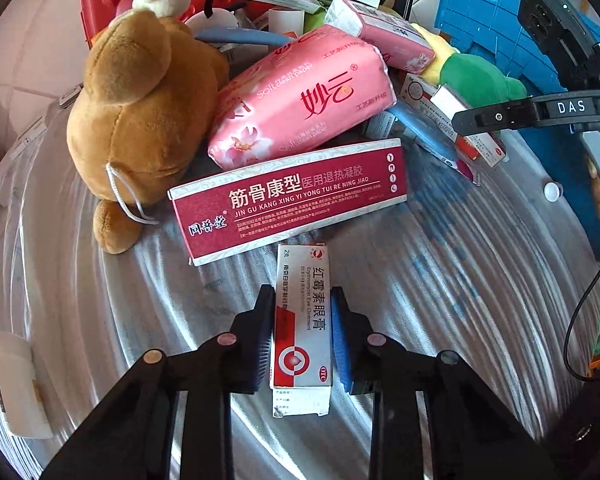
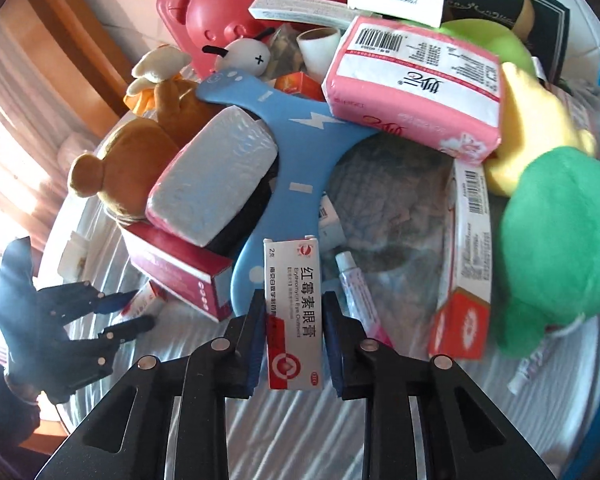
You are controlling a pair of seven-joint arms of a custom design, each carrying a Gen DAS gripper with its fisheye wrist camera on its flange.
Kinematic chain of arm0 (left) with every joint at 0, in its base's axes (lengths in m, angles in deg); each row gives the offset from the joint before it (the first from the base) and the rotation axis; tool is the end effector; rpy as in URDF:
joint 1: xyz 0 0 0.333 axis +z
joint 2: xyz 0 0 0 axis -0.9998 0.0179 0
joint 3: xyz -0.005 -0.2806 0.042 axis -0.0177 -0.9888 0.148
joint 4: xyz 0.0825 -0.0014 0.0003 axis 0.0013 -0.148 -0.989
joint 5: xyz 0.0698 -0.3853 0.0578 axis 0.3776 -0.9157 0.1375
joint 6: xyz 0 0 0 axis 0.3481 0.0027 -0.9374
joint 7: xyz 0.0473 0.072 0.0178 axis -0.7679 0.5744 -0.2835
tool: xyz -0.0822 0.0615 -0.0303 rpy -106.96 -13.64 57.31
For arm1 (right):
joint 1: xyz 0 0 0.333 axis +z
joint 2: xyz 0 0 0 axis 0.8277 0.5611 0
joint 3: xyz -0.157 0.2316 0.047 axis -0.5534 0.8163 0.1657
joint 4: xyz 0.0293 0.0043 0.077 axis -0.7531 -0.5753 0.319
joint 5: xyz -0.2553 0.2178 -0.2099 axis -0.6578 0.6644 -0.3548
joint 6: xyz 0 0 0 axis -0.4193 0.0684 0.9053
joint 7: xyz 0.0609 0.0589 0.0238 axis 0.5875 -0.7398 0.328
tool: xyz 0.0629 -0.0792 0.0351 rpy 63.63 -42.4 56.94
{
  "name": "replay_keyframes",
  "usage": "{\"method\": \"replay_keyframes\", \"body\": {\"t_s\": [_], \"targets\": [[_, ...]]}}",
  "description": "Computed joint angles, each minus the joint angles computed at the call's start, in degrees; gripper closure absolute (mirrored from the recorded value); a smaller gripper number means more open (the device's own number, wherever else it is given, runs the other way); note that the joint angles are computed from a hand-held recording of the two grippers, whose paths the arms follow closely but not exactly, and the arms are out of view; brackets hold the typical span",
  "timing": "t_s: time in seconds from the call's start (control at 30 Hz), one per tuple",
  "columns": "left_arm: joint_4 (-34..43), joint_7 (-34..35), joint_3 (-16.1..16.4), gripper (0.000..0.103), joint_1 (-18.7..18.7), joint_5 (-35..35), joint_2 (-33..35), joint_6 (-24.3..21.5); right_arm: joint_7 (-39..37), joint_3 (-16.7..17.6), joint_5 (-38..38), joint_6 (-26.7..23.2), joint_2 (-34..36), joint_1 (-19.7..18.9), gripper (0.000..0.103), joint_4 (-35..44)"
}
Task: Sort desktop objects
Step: 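Grasp a red-white ointment box with left tool while right grasps another box, then carry both boxes over the blue crate and open both tools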
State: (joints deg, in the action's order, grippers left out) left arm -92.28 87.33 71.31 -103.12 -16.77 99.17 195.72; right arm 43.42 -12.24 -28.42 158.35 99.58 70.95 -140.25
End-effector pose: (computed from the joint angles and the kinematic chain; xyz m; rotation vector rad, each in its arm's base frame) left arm 0.5367 -0.3381 0.3377 -1.4129 2.4519 -0.7622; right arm 0.6119 0.2250 0.3435 -2.0910 1.5448 -0.0484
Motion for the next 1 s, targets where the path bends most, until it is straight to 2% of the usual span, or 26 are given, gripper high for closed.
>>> {"method": "replay_keyframes", "body": {"t_s": [0.23, 0.4, 0.47, 0.63, 0.7, 0.83, 1.0], "targets": [[-4.26, 2.62, -1.29, 0.076, 0.51, -1.03, -5.43, 4.31, 1.03, 0.13, 1.86, 5.42, -7.27, 0.68, 0.077, -8.31], [-1.61, 3.68, -0.82, 0.076, -1.3, 0.82, -6.56, 4.06, 3.65, -0.19, 1.3, 10.27, -13.77, 2.33, 0.077, -13.81], [1.71, 3.46, -0.39, 0.076, -2.57, 2.34, -5.41, 3.61, 5.7, -0.56, 0.03, 12.44, -17.23, 2.86, 0.077, -16.49], [7.94, 4.3, -0.15, 0.076, -4.78, 5.84, -4.05, 3.89, 16.95, -0.48, -8.81, 17.26, -25.96, 2.32, 0.077, -23.34], [11.2, 5.61, -0.71, 0.076, -5.32, 6.27, -2.93, 3.53, 22.69, 0.82, -13.01, 18.34, -29.8, 0.56, 0.077, -26.2], [17.07, 10.34, -2.78, 0.076, -5.99, 5.6, -0.73, 3.88, 34.07, 5.64, -21.39, 19.32, -38.66, -5.76, 0.077, -32.16], [25.94, 17.27, -6.26, 0.076, -7.62, 3.72, 3.48, 3.67, 44.6, 11.66, -27.3, 17.59, -52.55, -14.13, 0.077, -39.09]]}}
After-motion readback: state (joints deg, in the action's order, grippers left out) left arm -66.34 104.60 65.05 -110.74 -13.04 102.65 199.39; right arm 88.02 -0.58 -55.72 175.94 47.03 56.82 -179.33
